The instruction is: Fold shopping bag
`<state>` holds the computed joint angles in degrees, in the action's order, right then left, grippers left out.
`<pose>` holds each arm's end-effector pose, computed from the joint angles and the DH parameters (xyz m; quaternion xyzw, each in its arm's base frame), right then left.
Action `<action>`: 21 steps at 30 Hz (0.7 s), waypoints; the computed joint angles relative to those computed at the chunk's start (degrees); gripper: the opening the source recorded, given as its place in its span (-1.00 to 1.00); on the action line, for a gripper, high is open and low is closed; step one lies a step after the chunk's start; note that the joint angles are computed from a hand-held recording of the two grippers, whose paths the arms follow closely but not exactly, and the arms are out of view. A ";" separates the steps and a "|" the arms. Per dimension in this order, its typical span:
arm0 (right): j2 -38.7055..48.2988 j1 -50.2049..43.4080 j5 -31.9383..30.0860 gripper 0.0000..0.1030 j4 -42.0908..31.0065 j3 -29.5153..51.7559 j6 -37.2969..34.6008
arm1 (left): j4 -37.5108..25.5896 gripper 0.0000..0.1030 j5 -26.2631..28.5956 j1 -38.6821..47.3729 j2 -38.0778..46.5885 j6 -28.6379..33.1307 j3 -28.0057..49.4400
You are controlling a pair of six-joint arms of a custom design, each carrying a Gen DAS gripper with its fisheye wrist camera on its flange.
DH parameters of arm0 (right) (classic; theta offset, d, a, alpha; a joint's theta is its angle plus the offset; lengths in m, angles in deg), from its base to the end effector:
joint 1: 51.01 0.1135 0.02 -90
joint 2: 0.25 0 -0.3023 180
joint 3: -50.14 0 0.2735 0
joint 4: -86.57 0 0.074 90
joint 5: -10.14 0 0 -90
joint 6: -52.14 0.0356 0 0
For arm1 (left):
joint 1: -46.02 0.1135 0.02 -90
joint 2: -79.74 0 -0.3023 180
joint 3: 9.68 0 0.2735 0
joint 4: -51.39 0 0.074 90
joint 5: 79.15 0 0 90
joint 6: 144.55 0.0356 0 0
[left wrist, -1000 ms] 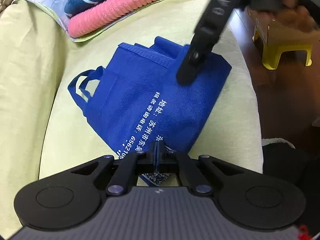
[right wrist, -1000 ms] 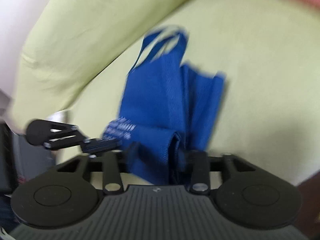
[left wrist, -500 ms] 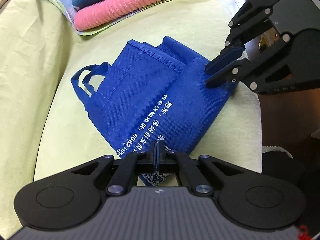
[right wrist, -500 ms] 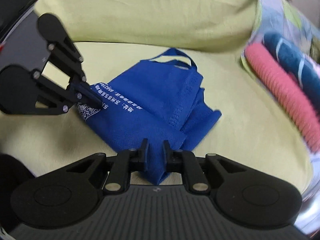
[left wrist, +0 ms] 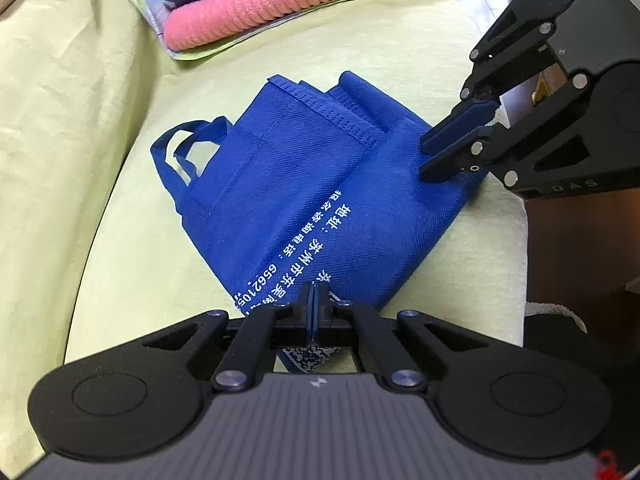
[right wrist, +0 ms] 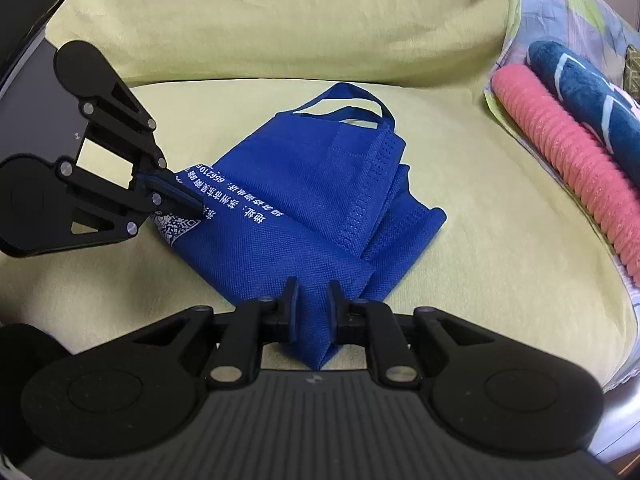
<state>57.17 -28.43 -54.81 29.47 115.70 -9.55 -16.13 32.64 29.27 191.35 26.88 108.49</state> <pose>0.1884 0.0620 0.3268 0.1216 0.9093 -0.0364 0.3963 0.4319 -0.1438 0.3322 0.7494 0.5867 -0.0229 0.3059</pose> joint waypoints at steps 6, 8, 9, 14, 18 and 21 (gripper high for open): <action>0.02 -0.59 -1.00 -0.77 -0.03 0.25 -0.02 | 1.18 -1.00 -0.71 -0.29 -0.83 -1.07 -1.24; 0.13 -0.57 -1.01 -0.77 0.11 0.27 -0.18 | 1.23 -1.00 -0.75 -0.30 -0.88 -1.07 -1.31; 0.18 -0.53 -0.98 -0.77 0.10 0.30 -0.29 | 1.23 -1.00 -0.71 -0.28 -0.85 -1.04 -1.27; 0.38 -0.67 -1.39 -0.77 -0.03 0.59 -0.38 | 1.22 -1.00 -0.36 -0.18 -0.66 -0.93 -1.15; 0.21 -1.08 -1.98 -0.77 -0.07 0.63 -0.49 | 1.75 -1.00 -0.30 -0.18 -0.88 -0.99 -1.68; 0.19 -1.55 -2.59 -0.77 -0.10 0.72 -0.69 | 1.64 -1.00 -0.36 -0.26 -0.69 -1.20 -1.43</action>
